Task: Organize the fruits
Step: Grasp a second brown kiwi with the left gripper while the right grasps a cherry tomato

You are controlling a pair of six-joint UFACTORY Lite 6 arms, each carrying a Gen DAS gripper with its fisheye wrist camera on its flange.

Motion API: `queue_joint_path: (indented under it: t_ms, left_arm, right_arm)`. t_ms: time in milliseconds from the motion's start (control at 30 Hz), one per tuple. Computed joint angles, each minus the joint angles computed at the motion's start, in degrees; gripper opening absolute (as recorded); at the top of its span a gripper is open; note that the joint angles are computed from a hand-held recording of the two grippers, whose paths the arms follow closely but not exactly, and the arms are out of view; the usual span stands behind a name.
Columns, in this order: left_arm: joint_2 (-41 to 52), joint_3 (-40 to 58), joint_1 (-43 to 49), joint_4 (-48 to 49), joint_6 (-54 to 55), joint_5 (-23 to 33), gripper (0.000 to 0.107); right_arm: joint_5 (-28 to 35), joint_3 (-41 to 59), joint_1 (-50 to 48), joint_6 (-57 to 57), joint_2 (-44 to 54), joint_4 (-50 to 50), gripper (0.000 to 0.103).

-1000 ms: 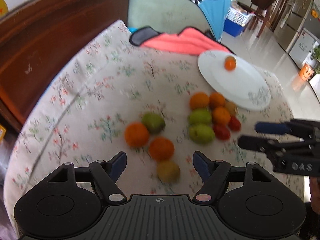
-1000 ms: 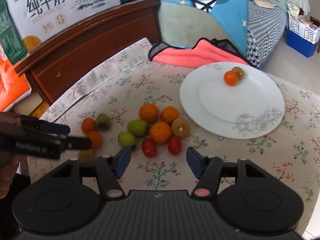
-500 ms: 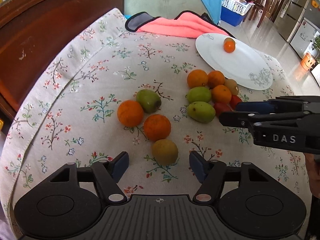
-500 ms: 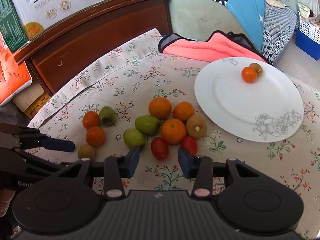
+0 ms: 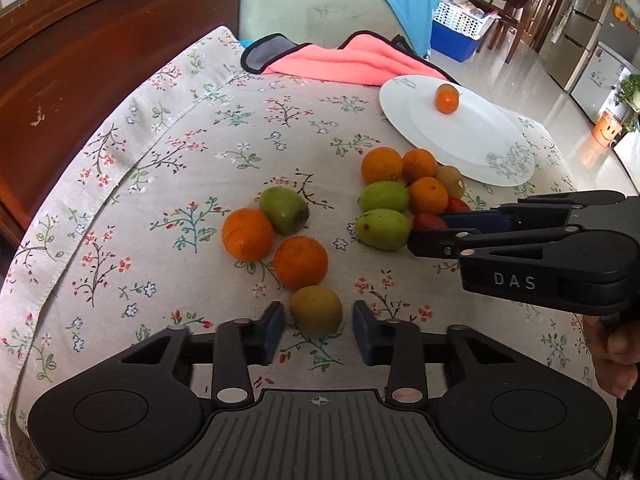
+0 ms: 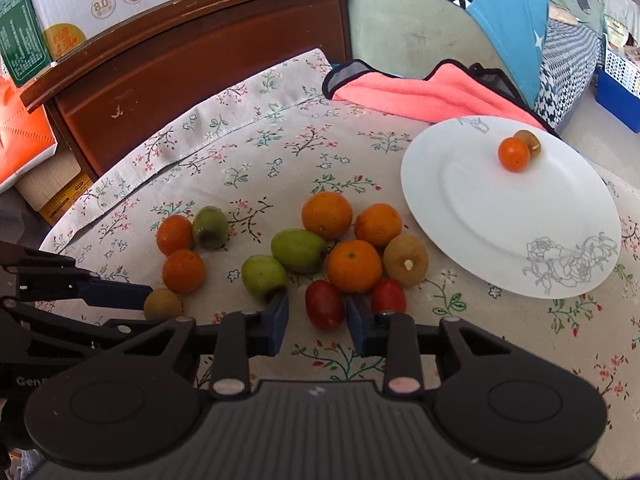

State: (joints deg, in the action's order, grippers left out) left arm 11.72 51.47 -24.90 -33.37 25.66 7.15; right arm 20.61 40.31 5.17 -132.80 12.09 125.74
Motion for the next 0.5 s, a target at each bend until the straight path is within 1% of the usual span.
queue_joint_path:
  t_ms: [67,133,167,200,267,400,500]
  left_arm:
    - [-0.1,-0.4,-0.5,-0.9,1.1,-0.8,0.025]
    - [-0.3,-0.6,-0.6,-6.3,6.7,-0.8,0.025]
    - [-0.3,-0.8,-0.5,-9.8,10.4,-0.6,0.025]
    - [-0.4,-0.9,-0.6,-12.1,12.7,-0.5,0.025]
    - [-0.6,-1.1,-0.6,-14.3,14.7,-0.4,0.025]
    - [-1.1,-1.2,-0.5,-14.7,14.6,-0.5,0.025]
    - [-2.2,-1.6,-0.4,-16.8,16.4,-0.8,0.025]
  right_arm:
    - [0.1,-0.3,0.2,-1.6,-0.1,1.3,0.029]
    - [0.4,-0.4,0.1,-1.1,-0.1,0.8,0.028]
    - [0.5,-0.4,0.0,-0.6,-0.2,0.3,0.023]
    - [0.5,-0.4,-0.1,-0.2,-0.2,-0.2,0.020]
    - [0.5,-0.4,-0.2,0.8,-0.4,-1.3,0.021]
    - [0.7,-0.4,-0.5,2.5,-0.6,-3.5,0.020]
    - [0.9,-0.5,-1.0,3.7,-0.9,-4.8,0.020]
